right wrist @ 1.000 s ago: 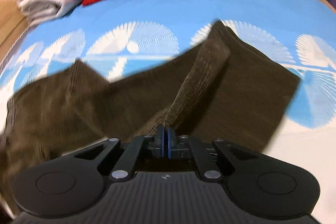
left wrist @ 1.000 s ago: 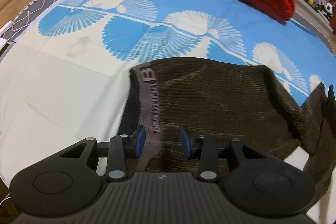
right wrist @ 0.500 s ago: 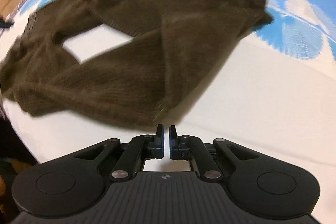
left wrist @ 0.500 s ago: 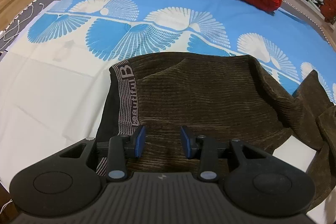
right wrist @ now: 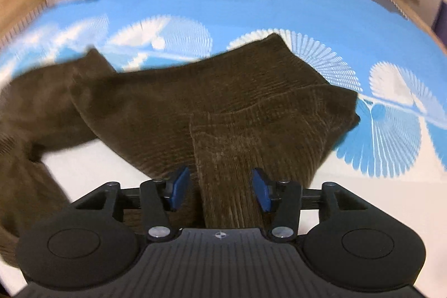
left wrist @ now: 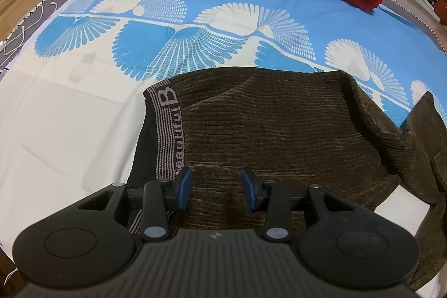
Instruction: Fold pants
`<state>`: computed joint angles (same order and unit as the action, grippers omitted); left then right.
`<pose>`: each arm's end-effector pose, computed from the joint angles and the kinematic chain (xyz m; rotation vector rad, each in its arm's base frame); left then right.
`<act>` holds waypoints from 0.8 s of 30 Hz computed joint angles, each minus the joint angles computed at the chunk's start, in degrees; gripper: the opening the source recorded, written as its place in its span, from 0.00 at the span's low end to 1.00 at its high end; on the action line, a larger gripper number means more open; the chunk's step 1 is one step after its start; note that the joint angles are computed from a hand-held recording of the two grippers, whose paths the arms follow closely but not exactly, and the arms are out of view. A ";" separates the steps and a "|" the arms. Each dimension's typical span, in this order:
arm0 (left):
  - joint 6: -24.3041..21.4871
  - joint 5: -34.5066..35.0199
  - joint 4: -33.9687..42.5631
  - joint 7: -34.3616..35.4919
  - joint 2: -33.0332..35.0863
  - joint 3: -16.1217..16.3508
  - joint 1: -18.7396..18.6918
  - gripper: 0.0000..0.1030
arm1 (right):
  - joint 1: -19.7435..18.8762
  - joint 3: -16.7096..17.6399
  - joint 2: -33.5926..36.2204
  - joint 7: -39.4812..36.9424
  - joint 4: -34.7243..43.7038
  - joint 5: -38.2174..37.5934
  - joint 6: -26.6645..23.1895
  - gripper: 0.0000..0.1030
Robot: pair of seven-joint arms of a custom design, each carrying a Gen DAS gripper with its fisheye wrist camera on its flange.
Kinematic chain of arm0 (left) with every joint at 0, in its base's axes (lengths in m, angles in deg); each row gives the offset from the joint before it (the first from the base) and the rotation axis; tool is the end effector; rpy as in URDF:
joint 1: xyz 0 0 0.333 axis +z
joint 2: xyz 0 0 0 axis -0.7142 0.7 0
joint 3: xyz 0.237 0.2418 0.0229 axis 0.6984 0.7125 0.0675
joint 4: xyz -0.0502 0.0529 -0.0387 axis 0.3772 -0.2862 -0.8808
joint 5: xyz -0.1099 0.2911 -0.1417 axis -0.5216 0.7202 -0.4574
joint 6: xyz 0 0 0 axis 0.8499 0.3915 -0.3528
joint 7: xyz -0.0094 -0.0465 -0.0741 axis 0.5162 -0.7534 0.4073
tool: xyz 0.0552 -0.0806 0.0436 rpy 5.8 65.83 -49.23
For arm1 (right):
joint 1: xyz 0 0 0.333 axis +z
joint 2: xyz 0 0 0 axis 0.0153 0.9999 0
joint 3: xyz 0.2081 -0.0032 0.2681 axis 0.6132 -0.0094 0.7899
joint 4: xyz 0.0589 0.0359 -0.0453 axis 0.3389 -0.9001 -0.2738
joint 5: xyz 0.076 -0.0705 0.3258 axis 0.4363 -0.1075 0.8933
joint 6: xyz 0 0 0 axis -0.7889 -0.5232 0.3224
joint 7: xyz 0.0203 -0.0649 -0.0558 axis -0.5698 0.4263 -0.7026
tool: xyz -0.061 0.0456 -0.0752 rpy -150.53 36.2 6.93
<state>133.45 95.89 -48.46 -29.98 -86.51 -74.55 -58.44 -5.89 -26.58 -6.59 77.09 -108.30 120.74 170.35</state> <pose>0.4387 -0.2028 0.4193 -2.4779 1.0815 -0.2894 0.6748 -0.0911 0.3785 -2.3797 1.1431 -0.4260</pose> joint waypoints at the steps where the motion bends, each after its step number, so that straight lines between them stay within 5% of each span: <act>1: -0.01 -0.22 -0.03 0.33 0.01 0.07 0.08 0.42 | 1.45 -0.71 0.29 0.26 -0.93 -1.39 2.35 0.53; 6: 0.35 -0.22 -0.90 0.36 -0.66 0.32 0.51 0.43 | 4.86 -1.91 1.46 -1.34 -4.29 -7.09 10.29 0.50; 9: 0.47 -0.36 -1.14 -0.19 -1.03 0.29 0.65 0.43 | 3.40 -0.64 0.48 -1.81 -4.80 -5.93 10.77 0.07; 12: 0.53 -0.18 -0.85 -0.61 -0.94 0.07 0.53 0.43 | 0.14 1.03 -0.44 1.51 -2.69 0.87 12.64 0.06; 17: 0.06 0.24 -0.12 -1.16 -0.57 -0.50 -0.21 0.43 | -4.96 -4.46 1.40 24.60 6.80 6.76 8.07 0.02; 21: -0.51 0.60 0.60 -1.38 -0.28 -0.96 -1.03 0.43 | -6.13 -12.99 2.97 42.78 8.73 -1.20 6.46 0.00; 24: -0.80 0.58 1.18 -1.05 0.20 -1.15 -1.54 0.43 | -10.32 -15.57 5.63 51.63 13.92 -5.60 -3.31 0.00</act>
<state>132.65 96.46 -47.28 -31.03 -86.31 -75.70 -59.98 -16.21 -42.15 -0.96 128.73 -94.37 115.14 167.04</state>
